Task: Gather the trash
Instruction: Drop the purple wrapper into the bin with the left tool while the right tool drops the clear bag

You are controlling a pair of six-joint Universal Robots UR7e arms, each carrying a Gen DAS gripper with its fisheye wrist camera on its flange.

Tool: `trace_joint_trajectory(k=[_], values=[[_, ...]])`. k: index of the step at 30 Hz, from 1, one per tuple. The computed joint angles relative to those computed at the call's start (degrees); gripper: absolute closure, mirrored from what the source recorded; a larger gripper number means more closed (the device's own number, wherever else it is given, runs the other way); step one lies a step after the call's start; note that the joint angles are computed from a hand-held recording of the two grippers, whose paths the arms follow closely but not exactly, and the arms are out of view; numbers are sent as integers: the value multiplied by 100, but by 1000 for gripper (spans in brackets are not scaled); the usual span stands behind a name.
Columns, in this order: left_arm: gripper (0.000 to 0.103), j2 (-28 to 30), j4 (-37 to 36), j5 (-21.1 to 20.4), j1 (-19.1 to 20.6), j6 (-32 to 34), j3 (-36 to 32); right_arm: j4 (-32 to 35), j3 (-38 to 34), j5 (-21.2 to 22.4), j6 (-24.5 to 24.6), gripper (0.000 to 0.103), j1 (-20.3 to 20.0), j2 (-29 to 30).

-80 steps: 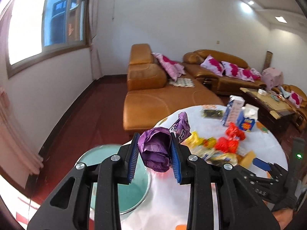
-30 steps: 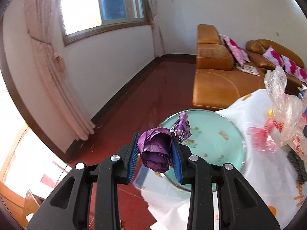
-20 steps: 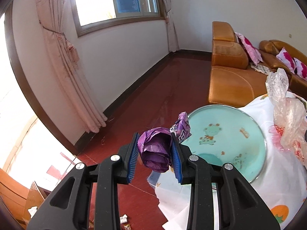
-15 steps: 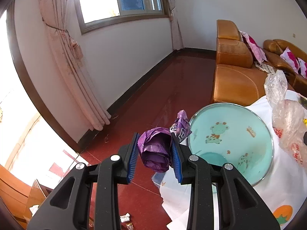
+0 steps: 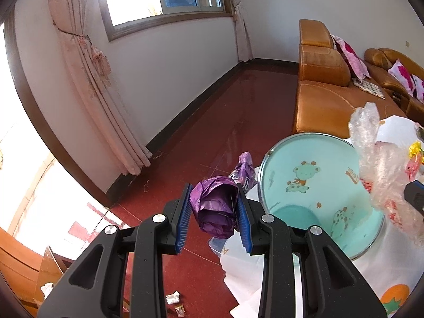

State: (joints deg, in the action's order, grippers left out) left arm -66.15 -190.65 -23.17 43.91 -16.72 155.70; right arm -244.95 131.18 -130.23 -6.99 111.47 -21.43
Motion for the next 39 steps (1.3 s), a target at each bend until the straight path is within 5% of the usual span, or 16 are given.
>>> trace_joint_trajectory(k=[14, 19, 23, 39], values=[[71, 357, -759, -508, 176, 588, -147, 233, -291, 90, -125, 89, -339, 197], [71, 324, -975, -957, 270, 815, -174, 130, -451, -31, -392, 71, -401, 340], [71, 381, -1137, -1054, 355, 1001, -210, -120, -357, 44, -343, 71, -451, 360], [72, -679, -929, -1582, 408, 1335, -311, -822, -28, -2, -403, 71, -381, 343]])
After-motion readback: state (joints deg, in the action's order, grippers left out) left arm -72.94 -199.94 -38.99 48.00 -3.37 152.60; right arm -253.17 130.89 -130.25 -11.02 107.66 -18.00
